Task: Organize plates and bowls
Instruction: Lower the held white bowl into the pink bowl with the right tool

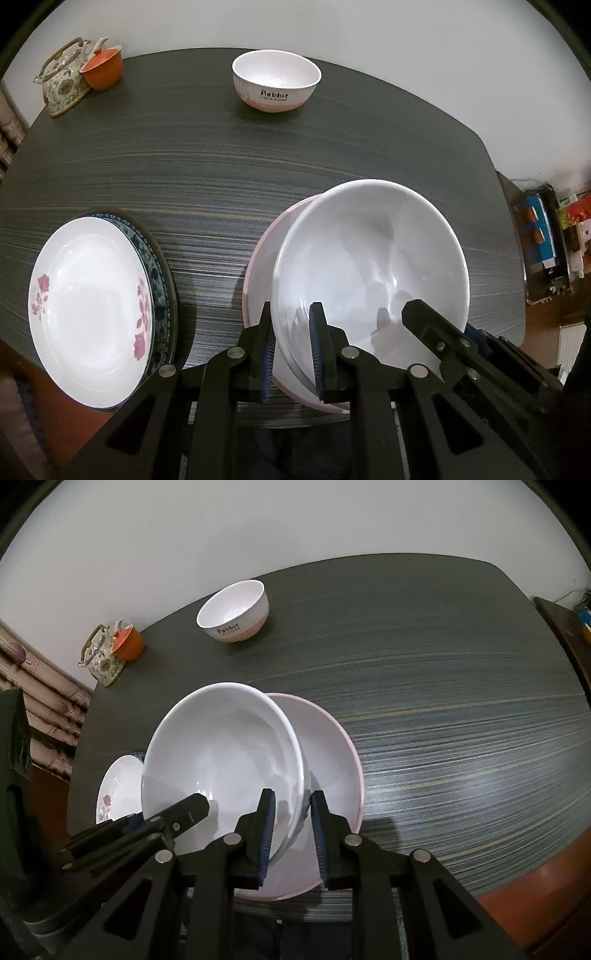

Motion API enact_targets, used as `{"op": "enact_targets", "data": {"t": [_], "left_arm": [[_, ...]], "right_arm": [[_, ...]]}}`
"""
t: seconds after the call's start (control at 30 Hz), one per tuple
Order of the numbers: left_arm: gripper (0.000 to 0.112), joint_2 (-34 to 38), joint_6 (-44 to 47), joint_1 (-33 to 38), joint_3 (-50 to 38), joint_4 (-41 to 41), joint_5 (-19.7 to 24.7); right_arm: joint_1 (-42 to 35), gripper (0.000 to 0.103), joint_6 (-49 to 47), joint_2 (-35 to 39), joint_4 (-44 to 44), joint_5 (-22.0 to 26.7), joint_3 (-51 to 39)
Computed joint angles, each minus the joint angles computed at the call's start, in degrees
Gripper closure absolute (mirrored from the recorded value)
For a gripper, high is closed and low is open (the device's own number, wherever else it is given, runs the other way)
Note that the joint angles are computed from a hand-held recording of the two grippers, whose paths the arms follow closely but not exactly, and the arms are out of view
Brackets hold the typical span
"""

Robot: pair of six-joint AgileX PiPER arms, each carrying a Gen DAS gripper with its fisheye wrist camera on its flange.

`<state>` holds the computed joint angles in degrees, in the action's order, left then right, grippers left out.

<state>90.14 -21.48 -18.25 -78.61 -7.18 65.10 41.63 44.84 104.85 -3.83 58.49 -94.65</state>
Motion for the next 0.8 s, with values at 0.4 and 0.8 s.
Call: {"op": "enact_targets", "data": {"t": [0.4, 0.8], "left_arm": [[0.098, 2.7, -0.2, -1.3, -0.7, 1.6, -0.3], [0.098, 3.2, -0.1, -1.4, -1.3, 1.4, 0.5]], "right_arm": [[0.1, 0.082, -0.6, 2.3, -0.7, 1.6, -2.2], [-0.4, 0.082, -1.6, 3.3, 0.3, 1.6, -2.2]]}}
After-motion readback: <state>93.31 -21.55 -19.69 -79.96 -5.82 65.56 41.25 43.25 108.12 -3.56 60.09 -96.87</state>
